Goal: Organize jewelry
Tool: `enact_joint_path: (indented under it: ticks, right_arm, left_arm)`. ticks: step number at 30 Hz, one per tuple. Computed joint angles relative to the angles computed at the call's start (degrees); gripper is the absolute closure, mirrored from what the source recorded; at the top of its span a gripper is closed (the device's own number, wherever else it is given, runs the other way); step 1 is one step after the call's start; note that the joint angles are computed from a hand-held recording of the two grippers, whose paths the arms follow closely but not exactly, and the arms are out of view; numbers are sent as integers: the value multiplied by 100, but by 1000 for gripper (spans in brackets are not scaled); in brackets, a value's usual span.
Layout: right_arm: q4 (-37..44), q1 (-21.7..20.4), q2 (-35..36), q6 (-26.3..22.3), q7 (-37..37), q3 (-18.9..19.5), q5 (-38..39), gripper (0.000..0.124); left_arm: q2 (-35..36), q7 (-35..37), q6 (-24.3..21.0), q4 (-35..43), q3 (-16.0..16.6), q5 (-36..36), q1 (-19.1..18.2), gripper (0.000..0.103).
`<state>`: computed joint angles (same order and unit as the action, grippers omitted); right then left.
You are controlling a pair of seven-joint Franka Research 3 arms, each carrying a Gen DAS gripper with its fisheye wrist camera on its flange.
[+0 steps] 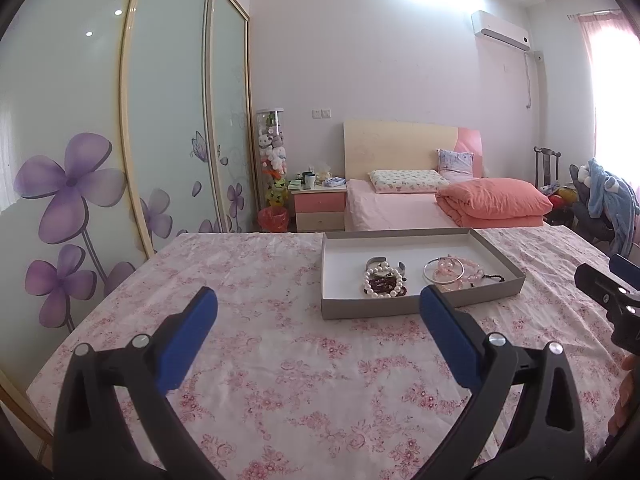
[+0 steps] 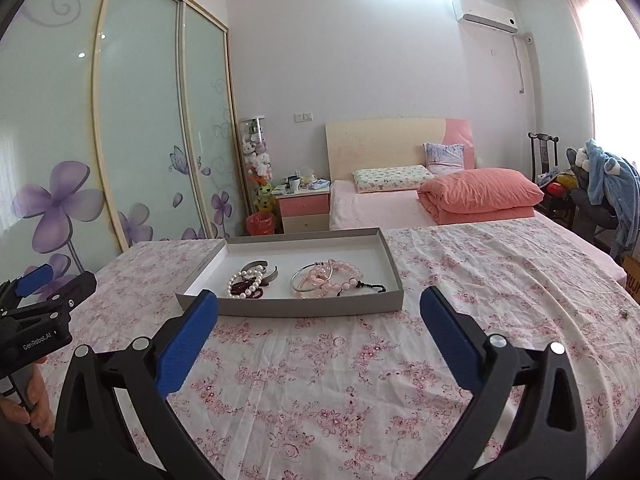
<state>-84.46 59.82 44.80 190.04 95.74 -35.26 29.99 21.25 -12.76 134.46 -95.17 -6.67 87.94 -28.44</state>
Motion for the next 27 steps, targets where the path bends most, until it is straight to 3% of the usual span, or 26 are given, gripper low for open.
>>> enact_joint_path:
  ticks: [27]
  right_arm:
    - [154, -140, 63, -104, 245, 128, -320, 23]
  left_arm:
    - [106, 117, -36, 105, 50, -99, -26, 4]
